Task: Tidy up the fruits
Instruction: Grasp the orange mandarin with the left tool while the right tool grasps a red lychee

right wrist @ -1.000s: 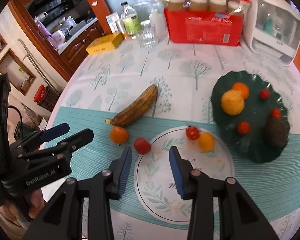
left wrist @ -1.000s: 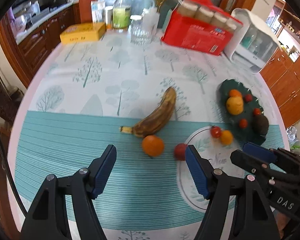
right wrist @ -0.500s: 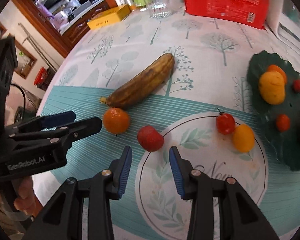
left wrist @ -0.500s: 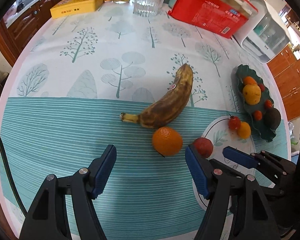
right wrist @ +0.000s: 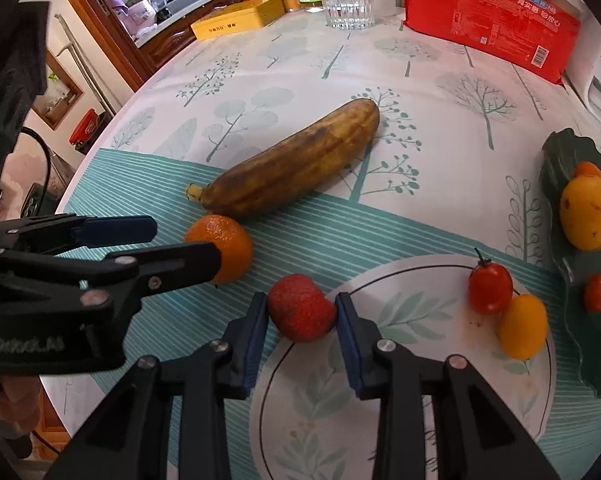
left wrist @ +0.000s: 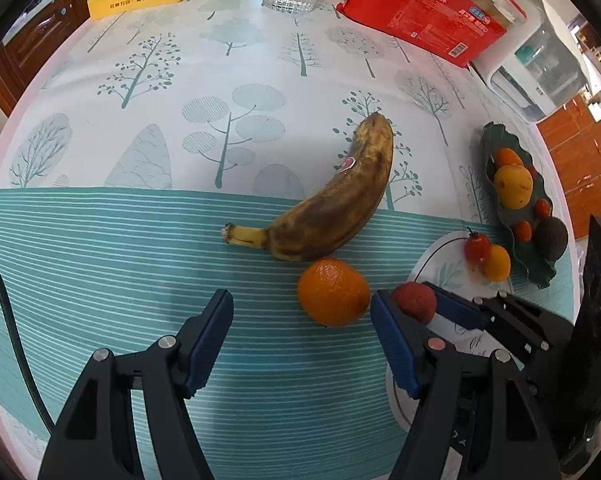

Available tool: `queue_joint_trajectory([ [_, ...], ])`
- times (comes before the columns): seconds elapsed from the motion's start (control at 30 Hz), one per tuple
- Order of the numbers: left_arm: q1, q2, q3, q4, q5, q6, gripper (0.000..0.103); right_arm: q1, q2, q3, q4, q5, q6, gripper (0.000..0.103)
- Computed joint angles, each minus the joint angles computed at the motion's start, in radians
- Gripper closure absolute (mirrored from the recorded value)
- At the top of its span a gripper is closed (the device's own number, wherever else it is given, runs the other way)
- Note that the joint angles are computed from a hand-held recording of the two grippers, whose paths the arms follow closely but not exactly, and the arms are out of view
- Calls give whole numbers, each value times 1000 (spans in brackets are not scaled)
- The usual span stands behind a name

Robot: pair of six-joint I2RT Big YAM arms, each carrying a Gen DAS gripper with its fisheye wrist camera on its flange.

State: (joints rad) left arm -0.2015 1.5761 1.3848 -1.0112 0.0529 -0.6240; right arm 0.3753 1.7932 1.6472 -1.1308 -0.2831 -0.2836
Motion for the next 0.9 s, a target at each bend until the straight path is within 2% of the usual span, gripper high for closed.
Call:
queue_joint_trajectory([
  [0.2,-5,0,-32,88,-11,-75,39,-25,-32,-42,5,-13,0,69],
  [0.33,-23,22,-16,88,-28,-64,55,-38,-43,-55,2,-20,1,69],
  [0.37,-28,30,-8,83,-30,-55,63,-39,-44,-55,2,-21,5,69],
  [0.4,-32,36,-1,76,-30,-47,65,-41,-44,-56,1,-22,10,69],
  [0.6,-48,45,24,38,-50,-23,66,-47,-49,-60,-3,-23,33,69],
  [0.9,-100,4,32,-30,-79,27,66,-66,-99,-93,5,-31,44,69],
])
